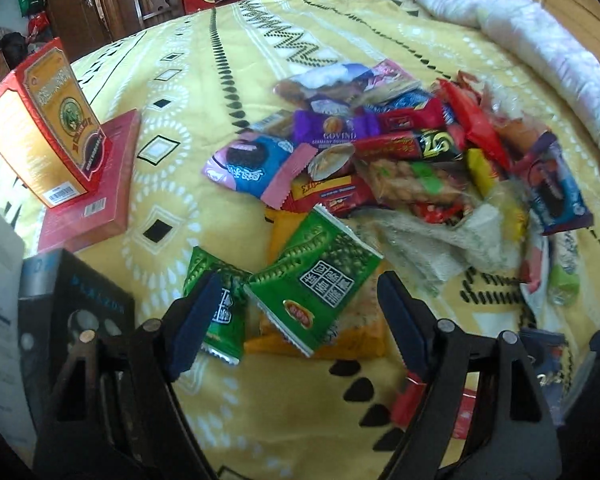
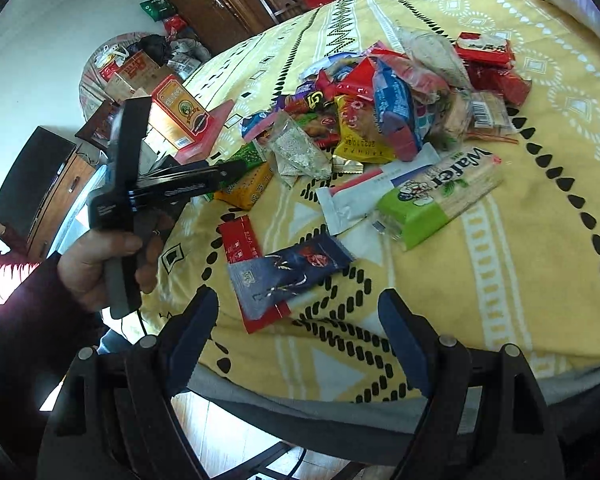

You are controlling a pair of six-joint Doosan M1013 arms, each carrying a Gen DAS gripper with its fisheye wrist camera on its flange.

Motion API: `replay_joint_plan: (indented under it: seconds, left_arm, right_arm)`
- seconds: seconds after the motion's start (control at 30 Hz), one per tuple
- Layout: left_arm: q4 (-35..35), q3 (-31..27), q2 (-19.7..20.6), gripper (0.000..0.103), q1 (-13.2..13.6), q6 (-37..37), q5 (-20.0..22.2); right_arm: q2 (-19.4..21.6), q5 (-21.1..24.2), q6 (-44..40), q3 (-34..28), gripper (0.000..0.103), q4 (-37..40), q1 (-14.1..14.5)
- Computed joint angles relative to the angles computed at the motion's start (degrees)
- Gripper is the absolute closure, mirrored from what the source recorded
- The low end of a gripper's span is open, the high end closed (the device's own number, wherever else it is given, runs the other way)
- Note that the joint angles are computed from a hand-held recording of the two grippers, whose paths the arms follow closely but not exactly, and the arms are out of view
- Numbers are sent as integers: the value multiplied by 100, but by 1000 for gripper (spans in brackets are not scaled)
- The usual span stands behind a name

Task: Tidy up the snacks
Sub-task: 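Grasp the green snack packet with the left gripper while the right gripper grasps a blue packet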

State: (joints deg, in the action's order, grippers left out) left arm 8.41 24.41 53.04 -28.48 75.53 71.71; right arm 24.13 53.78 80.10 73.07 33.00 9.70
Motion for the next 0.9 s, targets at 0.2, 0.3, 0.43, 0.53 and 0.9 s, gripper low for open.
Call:
replay_joint_plan:
  seconds: [0.2, 0.3, 0.43, 0.53, 0.9]
  left_arm:
    - [-62, 31, 0, 46, -26, 111, -67]
    - [-99, 486, -279, 47, -67, 56, -409]
    - [-109, 1180, -742, 47, -132, -136, -899]
    - [-131, 1469, -982, 47, -147, -345, -1093]
    - [-38, 1540, -1158, 47, -117, -723, -1305]
  right_arm:
    - [16, 38, -47, 17, 19, -40, 40]
    - [5, 24, -2, 38, 19, -116, 40]
    - [-71, -185, 172, 110, 19, -234, -20]
    - [-33, -337, 354, -44, 19, -402, -71]
    - [1051, 79, 1062, -1780, 42, -1831, 34]
